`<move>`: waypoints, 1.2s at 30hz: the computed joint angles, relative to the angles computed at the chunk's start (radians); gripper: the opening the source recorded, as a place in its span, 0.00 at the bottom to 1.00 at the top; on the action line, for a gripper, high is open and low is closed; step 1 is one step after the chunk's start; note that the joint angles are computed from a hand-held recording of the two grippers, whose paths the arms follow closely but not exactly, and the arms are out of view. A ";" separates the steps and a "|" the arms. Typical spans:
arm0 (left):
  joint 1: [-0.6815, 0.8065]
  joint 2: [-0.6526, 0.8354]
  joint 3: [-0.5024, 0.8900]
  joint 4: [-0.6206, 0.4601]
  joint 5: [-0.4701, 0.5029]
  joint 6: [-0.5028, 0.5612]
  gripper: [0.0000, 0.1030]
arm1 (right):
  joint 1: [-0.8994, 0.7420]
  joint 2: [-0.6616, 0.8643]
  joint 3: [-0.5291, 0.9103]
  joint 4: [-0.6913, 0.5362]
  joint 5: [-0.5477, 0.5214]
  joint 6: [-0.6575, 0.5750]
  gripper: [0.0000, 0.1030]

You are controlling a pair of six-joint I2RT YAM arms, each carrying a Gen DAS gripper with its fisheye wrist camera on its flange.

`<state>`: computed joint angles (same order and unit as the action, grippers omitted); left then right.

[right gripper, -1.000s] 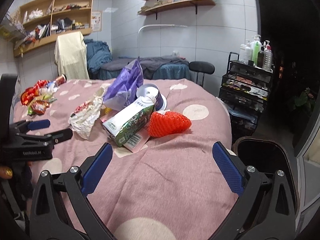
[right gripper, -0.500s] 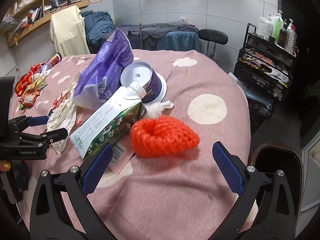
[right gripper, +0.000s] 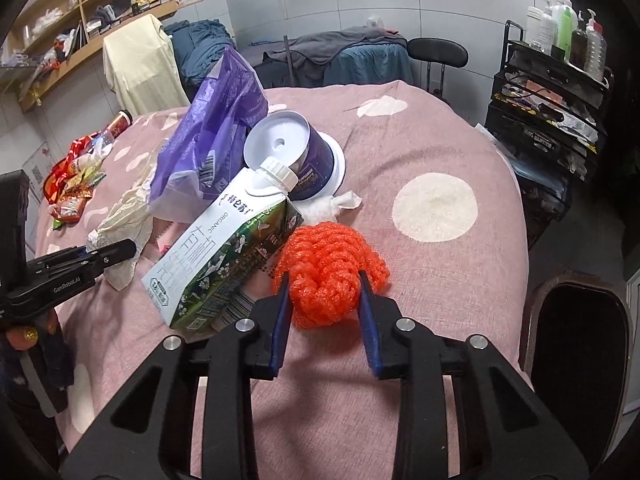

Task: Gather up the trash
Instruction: 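Grasp the orange knitted scrubber with the right tool while the left tool grasps the white paper bag, then carry the orange scrubber to the black bin and release it with the right tool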

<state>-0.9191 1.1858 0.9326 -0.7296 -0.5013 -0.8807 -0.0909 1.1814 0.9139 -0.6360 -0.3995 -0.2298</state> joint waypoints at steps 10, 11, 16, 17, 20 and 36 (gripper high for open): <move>-0.184 -0.116 -0.006 -0.086 -0.210 -0.160 0.13 | -0.120 -0.173 -0.045 -0.055 -0.118 -0.007 0.30; -0.212 -0.118 0.001 -0.102 -0.237 -0.182 0.13 | -0.136 -0.190 -0.050 -0.064 -0.129 -0.011 0.30; -0.345 -0.090 0.056 -0.127 -0.339 -0.233 0.13 | -0.258 -0.276 -0.077 -0.119 -0.208 -0.051 0.30; -0.365 -0.074 0.072 -0.126 -0.357 -0.229 0.13 | -0.295 -0.291 -0.080 -0.136 -0.231 -0.067 0.30; -0.402 -0.023 0.119 -0.069 -0.370 -0.161 0.13 | -0.425 -0.307 -0.073 -0.196 -0.311 -0.135 0.30; -0.386 0.272 0.286 0.281 -0.130 0.195 0.13 | -1.027 -0.009 0.022 -0.261 -0.417 -0.439 0.30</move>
